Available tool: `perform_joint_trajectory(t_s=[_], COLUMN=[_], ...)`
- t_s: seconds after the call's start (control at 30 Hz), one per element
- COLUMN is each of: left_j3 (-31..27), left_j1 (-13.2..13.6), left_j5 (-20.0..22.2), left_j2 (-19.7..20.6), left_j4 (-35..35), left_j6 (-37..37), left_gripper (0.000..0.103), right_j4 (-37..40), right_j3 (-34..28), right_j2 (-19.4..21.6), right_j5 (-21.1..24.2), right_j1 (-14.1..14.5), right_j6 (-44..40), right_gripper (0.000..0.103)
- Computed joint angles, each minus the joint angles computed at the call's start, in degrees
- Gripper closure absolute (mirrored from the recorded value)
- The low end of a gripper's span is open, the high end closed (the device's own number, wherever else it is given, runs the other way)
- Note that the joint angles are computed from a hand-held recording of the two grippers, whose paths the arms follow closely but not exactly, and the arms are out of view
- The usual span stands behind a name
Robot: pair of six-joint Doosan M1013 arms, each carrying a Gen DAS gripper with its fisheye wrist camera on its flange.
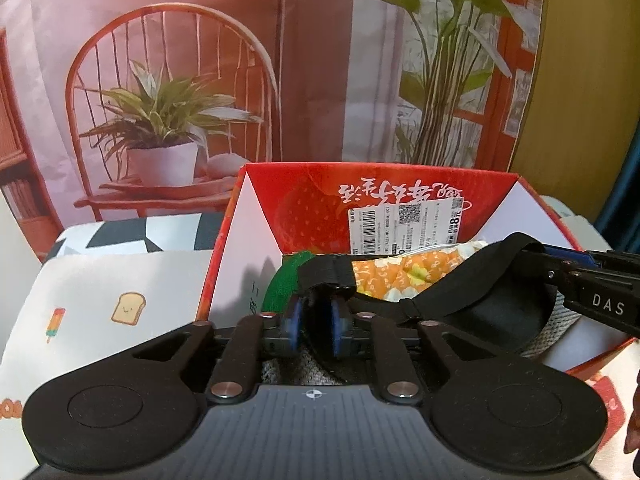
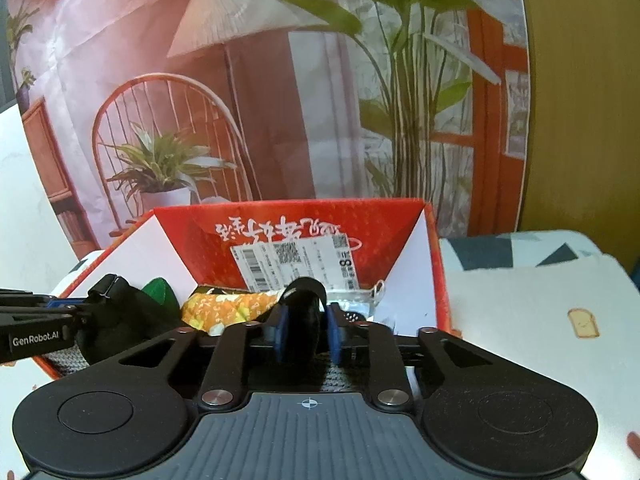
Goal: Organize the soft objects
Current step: 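Lower the eye mask into the box and open both grippers, then move both grippers down to the clear bag of green cables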
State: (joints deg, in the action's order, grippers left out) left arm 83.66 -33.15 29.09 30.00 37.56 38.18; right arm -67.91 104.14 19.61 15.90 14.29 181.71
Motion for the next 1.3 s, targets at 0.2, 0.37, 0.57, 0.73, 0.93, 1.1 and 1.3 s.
perform_joint_trajectory(t_s=[0.2, 0.37, 0.57, 0.73, 0.93, 1.1, 1.3], left_j3=[2.4, 3.9, 5.7, 8.3, 12.0, 15.2, 18.7], left_j1=[-0.8, -1.6, -2.0, -2.5, -3.5, -4.5, -5.3], left_j5=[-1.6, -1.1, 0.1, -0.1, -0.7, -0.5, -0.1], left_j2=[-2.1, -3.6, -5.3, -7.3, -9.9, -11.6, -13.1], left_j4=[6.7, 10.4, 9.5, 13.5, 20.5, 24.7, 27.0], left_j6=[-5.4, -8.1, -7.7, -12.1, -19.1, -23.6, -27.7], left_gripper=[0.025, 0.001, 0.0, 0.0, 0.0, 0.0, 0.0], right_j4=[-1.8, -5.5, -4.8, -3.5, -4.1, -4.8, -5.4], right_j3=[0.8, 1.7, 2.5, 2.9, 4.1, 5.5, 7.5], right_j2=[-1.4, -2.8, -4.0, -4.6, -5.8, -6.8, -7.6], right_j5=[0.6, 1.9, 2.4, 2.7, 2.1, 1.9, 1.7], right_j1=[0.5, 1.6, 2.9, 4.1, 5.5, 7.0, 8.7], right_j6=[-0.4, 1.7, -0.6, -2.4, -1.7, 0.1, 2.4], right_gripper=[0.049, 0.02, 0.001, 0.0, 0.0, 0.0, 0.0])
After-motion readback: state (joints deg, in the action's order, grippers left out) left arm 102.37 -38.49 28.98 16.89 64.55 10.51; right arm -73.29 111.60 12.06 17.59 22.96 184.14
